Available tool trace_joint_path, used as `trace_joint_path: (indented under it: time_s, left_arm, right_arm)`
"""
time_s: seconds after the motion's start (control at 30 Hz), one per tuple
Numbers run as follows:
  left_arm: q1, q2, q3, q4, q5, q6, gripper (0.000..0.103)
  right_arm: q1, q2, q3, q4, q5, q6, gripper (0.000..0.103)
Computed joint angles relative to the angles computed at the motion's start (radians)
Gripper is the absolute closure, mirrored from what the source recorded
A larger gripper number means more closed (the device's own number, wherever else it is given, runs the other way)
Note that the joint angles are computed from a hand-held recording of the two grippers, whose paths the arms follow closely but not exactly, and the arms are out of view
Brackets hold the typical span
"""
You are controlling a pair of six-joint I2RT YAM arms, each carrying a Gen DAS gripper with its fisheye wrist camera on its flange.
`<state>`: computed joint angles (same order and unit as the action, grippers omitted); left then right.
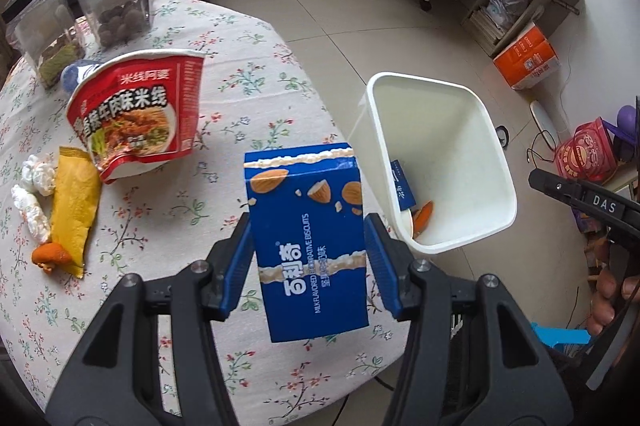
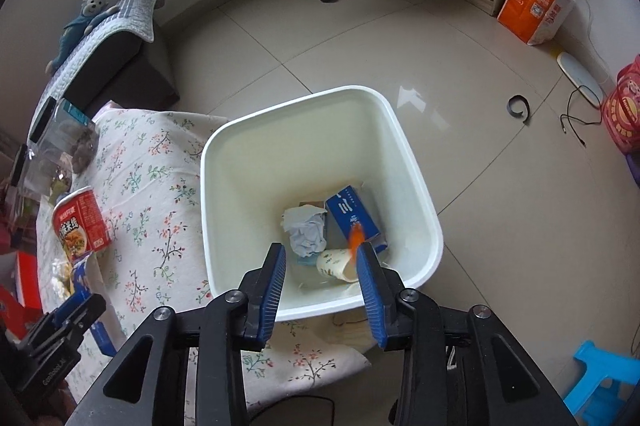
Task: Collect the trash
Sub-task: 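Carry the orange peel and biscuit box over the white bin and release both, then grasp the crumpled white tissue with the left gripper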
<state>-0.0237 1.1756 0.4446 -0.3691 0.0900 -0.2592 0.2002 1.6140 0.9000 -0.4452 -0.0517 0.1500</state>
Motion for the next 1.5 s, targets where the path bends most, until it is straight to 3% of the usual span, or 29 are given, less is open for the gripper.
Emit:
trace_joint_path:
  time_s: [0.43,0.73,0.8,0.9,1.2,1.5]
  left_arm:
    - [-0.283,0.263,0.153,0.124,-0.095,-0.134,0.047]
    - [-0.324,0.341,0.242,0.163,-0.105,-0.148,0.047]
    - [-0.326,0.342,0.25,0.169,-0.118,-0.15,0.042]
    - [-0.316,0.318,0.242,0.167,-0.142,-0.165,0.024]
    - [-0.243,0.209,0.184,0.093,-0.144,-0.126,0.016]
    - [-0.061,-0.038,0.071,-0.032,-0.102,0.013,0.002]
  right_arm:
    - [-0.22,-0.178,-0.085,-0.028,-0.046,-0.188,0.049]
    - [-0.282,-0.206,-0.08,-0.058,-0.102,-0.229,0.049]
    - [-0.281,-0.212,-0.08,-0.06,-0.105,-0.233,0.049]
    - [-0.279,-0.222,-0.082,-0.061,-0.103,-0.236,0.049]
    - [-0.262,-0.228,-0.085,-0.058,-0.101,-0.225,0.047]
    - [-0.177,-0.232,-0.083,-0.053,-0.067,-0.171,0.038]
